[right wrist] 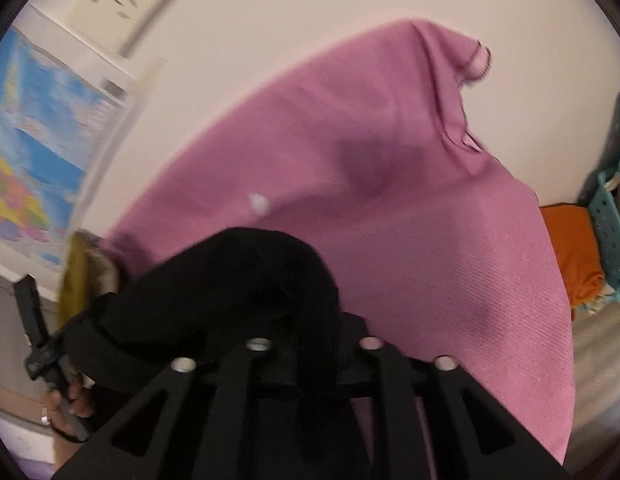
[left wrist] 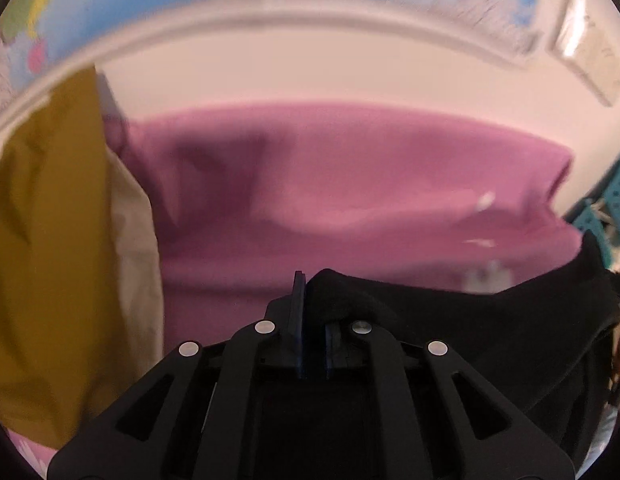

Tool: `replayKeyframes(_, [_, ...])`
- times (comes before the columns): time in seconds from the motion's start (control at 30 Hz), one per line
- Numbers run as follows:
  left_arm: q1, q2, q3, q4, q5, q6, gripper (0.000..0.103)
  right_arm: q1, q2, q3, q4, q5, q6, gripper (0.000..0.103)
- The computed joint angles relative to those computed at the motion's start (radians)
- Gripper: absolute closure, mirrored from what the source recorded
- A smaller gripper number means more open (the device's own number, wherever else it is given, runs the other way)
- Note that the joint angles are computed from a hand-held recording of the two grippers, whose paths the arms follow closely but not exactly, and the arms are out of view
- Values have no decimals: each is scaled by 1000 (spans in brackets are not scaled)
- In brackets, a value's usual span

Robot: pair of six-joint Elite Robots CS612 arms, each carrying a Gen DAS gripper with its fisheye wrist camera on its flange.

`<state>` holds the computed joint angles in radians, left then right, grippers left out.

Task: Fold large clothes

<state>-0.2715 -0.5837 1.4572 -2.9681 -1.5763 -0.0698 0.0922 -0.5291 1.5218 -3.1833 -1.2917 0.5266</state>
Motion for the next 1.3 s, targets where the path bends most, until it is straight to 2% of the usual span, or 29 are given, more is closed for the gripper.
replayKeyframes(0.03, [2,5,-9,20,-6,1,87,6,0,-4,14,-27,-6,70])
replayKeyframes(0.07, [5,7,-16,37,-8,0,75,9,-2,-5,19,-42,-16,62])
replayKeyframes(0.1, [9,10,-20,38,-2,-5,66,12,-7,-2,23,-57,-38,58])
replayKeyframes(0.13, [17,5,-11,19,-20,-3,50,14,-15,4,23,-74,-63,46])
replayKeyframes(0.17, [26,2,-5,8,-53,3,49,17,-21,8,19,-90,-80,37])
replayKeyframes(0.23, [46,-16,23,-24,-137,22,48,31,-36,19,-14,-141,-142,33])
replayKeyframes(0.3, [53,-28,49,-67,-180,54,40,51,-47,31,-71,-170,-248,27])
replayKeyframes(0.37, [55,-47,93,-131,-230,118,24,85,-45,16,-78,-225,-393,20])
replayKeyframes(0.4, [55,-52,108,-146,-256,158,23,107,-36,-8,-43,-280,-463,18])
replayKeyframes(0.47, [43,-54,122,-147,-252,222,23,130,-13,-63,59,-349,-530,20])
replayKeyframes(0.53, [30,-47,115,-111,-241,265,23,136,18,-128,166,-369,-525,24])
replayKeyframes(0.6, [26,-29,79,-22,-248,260,26,141,42,-175,219,-431,-505,38])
replayKeyframes(0.63, [23,-24,70,-1,-238,258,30,136,49,-193,252,-429,-474,41])
replayKeyframes(0.67, [17,-16,61,5,-198,247,33,127,46,-191,252,-400,-431,41])
replayKeyframes(0.73, [12,-12,66,-25,-140,232,34,110,27,-163,221,-347,-342,41])
replayKeyframes(0.8, [24,-23,85,-51,-176,228,33,99,-14,-79,106,-289,-347,37])
replayKeyframes(0.87, [33,-41,117,-96,-191,243,28,90,-70,38,-19,-243,-354,22])
replayKeyframes(0.97, [36,-70,179,-197,-195,278,26,68,-133,188,-136,-163,-341,17])
replayKeyframes(1.07, [41,-103,239,-258,-244,299,22,55,-181,339,-216,-99,-309,16])
replayKeyframes(1.2, [37,-125,299,-322,-293,318,19,49,-189,482,-316,-10,-236,16])
replayKeyframes(1.3, [25,-120,322,-363,-295,319,18,64,-182,542,-358,-7,-225,16])
